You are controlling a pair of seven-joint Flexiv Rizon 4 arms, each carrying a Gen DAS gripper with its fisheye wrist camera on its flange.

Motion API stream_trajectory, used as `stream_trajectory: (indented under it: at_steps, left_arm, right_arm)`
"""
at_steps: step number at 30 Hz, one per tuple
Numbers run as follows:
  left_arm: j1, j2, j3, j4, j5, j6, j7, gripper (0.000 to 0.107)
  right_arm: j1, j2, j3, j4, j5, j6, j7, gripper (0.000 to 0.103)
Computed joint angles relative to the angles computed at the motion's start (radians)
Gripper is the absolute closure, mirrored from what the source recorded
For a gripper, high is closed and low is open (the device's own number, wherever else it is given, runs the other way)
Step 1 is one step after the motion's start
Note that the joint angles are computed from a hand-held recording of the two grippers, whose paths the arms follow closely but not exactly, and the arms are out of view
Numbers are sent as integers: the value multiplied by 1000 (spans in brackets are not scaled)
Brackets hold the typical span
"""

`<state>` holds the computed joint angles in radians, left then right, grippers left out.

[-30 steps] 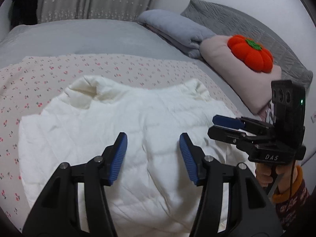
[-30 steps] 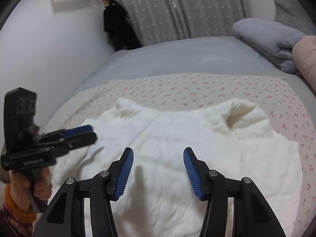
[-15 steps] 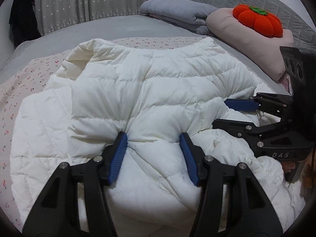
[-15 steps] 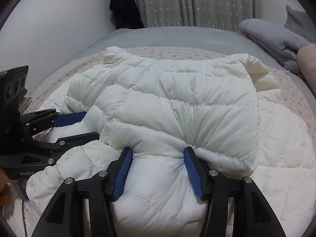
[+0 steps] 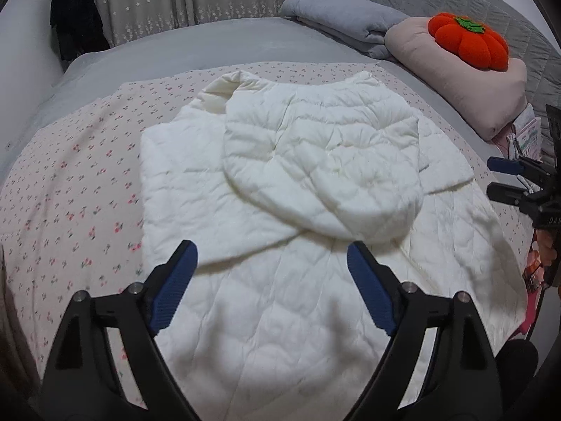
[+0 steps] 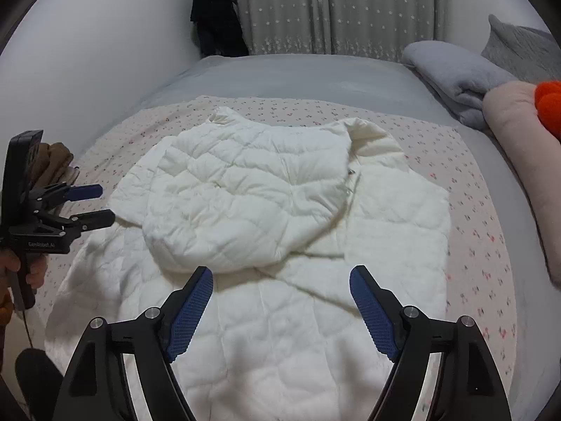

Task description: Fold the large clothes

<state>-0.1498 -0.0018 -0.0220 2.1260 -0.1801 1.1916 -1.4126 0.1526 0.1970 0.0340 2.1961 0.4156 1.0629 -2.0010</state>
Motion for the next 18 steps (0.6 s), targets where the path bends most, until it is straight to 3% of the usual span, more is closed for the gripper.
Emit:
stream_trajectory:
  at_steps: [4,7,18]
  left_arm:
    - [8,98,33,103,0,-57,2,13]
    - [32,162,51,169,21,-95,-40,13]
    - [53,289,137,356,-199,-257,25,13]
  right_arm:
    - [-36,107,-42,76,19,-96,0,18]
    - [-73,153,-52,133,1,-108,33,18]
    - [-103,258,-58,268,-83,-143,88,18]
